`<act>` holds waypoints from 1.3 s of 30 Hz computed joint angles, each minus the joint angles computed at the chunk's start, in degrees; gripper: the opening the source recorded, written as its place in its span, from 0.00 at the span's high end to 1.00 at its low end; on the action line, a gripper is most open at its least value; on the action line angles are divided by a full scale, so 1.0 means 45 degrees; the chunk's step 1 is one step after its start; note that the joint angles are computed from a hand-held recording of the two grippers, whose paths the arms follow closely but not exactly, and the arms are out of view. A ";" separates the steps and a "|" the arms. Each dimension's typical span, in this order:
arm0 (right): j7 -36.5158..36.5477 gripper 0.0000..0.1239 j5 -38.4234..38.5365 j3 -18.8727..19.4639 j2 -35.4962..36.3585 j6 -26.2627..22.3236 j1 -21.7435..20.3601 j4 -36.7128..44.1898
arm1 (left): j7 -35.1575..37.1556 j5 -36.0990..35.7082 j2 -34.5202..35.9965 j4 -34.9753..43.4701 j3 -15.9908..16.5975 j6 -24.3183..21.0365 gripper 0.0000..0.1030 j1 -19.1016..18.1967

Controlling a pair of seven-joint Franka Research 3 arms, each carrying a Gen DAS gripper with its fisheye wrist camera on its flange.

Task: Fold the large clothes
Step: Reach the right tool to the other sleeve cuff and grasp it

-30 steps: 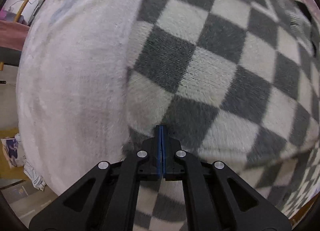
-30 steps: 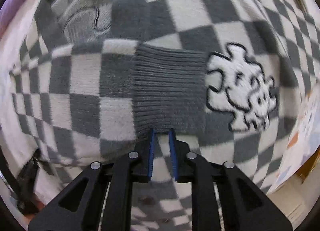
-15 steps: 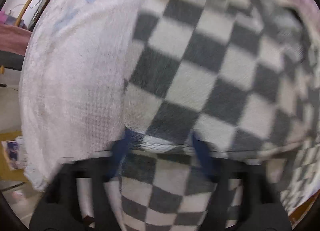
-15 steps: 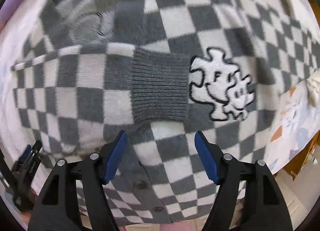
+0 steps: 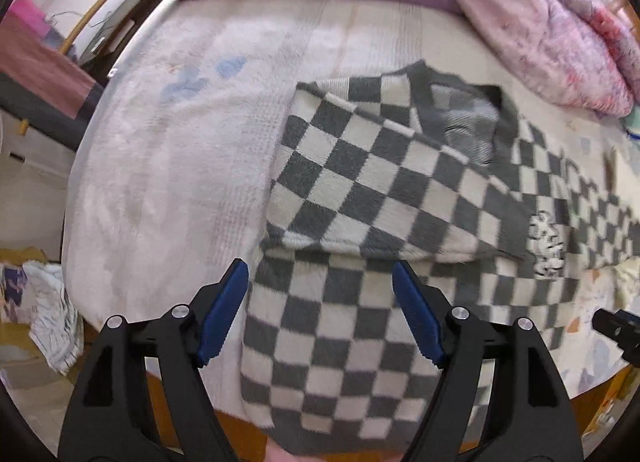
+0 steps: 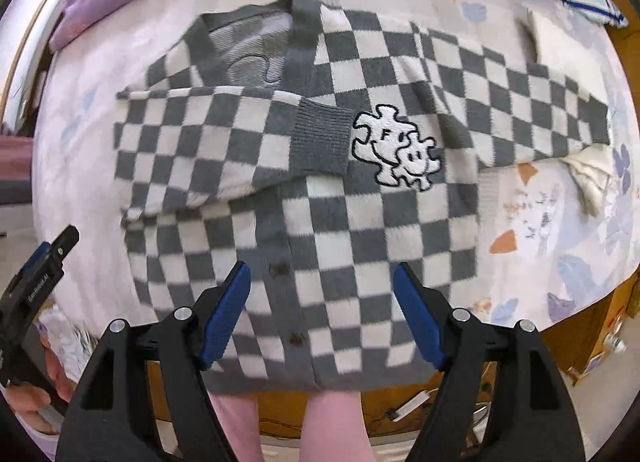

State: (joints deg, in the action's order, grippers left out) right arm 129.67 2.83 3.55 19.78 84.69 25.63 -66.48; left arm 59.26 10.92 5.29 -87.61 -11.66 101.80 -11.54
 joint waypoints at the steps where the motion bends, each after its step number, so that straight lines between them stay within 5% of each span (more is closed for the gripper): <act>1: -0.0108 0.42 0.0064 0.0021 -0.0455 0.0278 -0.0026 -0.0578 | -0.0118 -0.0080 -0.0223 -0.0119 -0.0011 -0.0015 0.26 -0.0009; 10: 0.0029 0.42 -0.0003 0.0384 -0.3286 0.0746 -0.0247 -0.3359 | -0.0970 -0.0830 -0.2292 -0.1639 -0.0356 -0.0046 0.26 -0.0407; 16: 0.1211 0.42 0.0210 0.0604 -0.5178 0.0791 -0.0699 -0.5475 | -0.0178 -0.1425 -0.2692 -0.1974 -0.0518 0.0101 0.26 -0.0841; 28: 0.4705 0.42 0.0055 0.1375 -0.9197 0.0400 -0.2025 -0.8933 | 0.1800 -0.2325 -0.2141 -0.1343 -0.1118 0.0730 0.26 -0.1965; 39: 0.5221 0.41 0.0429 0.0997 -1.2158 0.0584 -0.3645 -1.1438 | 0.2002 -0.2144 0.0159 0.1277 -0.1726 0.0948 0.26 -0.3111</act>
State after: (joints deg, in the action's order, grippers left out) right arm 153.17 4.76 8.04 -34.93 87.32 9.23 -117.96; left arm 68.27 1.27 6.00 -81.86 -19.43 106.06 -25.54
